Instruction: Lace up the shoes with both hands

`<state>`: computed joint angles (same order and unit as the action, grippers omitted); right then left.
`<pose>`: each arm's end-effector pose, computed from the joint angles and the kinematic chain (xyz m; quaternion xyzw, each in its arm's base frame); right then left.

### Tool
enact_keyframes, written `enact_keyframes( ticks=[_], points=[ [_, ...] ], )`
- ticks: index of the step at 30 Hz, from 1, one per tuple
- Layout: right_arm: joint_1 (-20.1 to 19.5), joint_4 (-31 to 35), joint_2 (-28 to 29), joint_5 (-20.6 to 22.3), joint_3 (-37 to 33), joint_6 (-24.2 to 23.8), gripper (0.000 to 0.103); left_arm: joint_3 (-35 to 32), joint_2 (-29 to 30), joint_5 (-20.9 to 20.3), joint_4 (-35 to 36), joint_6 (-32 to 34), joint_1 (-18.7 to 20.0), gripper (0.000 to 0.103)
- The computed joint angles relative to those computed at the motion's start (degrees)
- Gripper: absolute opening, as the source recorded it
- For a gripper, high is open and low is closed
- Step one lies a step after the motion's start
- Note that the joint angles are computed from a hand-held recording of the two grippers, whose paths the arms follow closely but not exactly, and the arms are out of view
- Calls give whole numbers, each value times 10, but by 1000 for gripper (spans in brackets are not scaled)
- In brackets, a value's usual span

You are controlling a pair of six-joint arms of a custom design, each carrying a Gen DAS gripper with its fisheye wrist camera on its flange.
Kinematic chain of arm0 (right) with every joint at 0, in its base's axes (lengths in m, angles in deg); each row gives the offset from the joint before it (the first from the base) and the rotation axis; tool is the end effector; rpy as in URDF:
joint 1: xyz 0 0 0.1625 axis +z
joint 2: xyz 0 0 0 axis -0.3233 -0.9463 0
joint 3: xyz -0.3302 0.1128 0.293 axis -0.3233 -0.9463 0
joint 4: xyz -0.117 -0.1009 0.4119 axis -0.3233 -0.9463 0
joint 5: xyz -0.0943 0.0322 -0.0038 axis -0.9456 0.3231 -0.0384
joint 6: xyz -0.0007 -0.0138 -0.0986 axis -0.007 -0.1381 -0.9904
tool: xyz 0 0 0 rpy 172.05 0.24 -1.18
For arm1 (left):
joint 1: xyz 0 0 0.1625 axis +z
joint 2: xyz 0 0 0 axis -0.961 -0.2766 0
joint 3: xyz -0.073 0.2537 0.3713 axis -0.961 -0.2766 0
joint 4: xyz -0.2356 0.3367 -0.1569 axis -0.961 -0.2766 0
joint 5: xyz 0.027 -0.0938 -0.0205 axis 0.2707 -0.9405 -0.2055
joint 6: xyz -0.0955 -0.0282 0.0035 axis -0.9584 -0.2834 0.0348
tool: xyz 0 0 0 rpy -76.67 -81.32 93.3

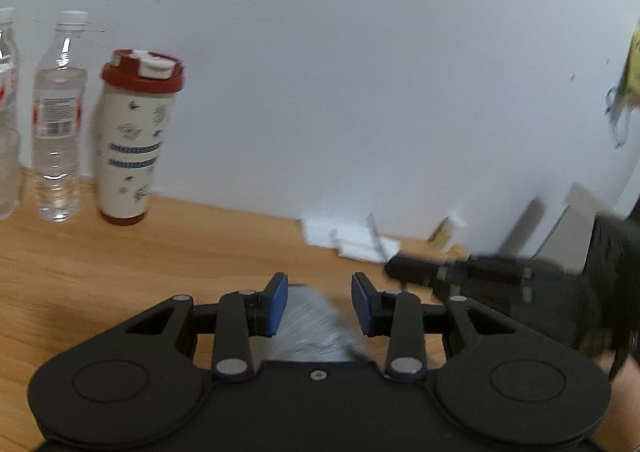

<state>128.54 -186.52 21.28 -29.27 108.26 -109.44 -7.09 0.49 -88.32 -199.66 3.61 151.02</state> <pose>0.3714 -0.7513 0.0145 0.3400 -0.8078 0.4210 0.2338 -0.0522 -0.8204 0.4035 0.2997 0.8964 -0.3254 0.0284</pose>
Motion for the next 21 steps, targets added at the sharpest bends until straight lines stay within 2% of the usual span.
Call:
enact_keyframes(
  ticks=[4, 5, 10, 12, 13, 14, 18, 21],
  points=[
    [11, -53, -7, 27, 41, -130, 2, 3, -6, -51, 2, -12, 2, 40],
    [13, -56, -9, 29, 48, -139, 2, 4, -7, -59, 2, -15, 2, 40],
    [16, -70, -27, 55, 84, -171, 2, 7, -10, -58, 6, -39, -3, 39],
    [18, -76, -31, 53, 94, -179, 2, 6, -10, -66, 16, -44, -1, 25],
    [18, -79, -33, 50, 98, -182, 2, 4, -10, -73, 24, -47, 0, 10],
    [18, -81, -35, 47, 101, -185, 2, 3, -9, -80, 33, -54, 0, 5],
    [20, -93, -41, 30, 111, -192, 2, 8, -8, -81, 36, -61, -3, 2],
    [20, -99, -47, 20, 117, -179, 3, 16, -9, -79, 30, -64, -6, 2]
  ],
)
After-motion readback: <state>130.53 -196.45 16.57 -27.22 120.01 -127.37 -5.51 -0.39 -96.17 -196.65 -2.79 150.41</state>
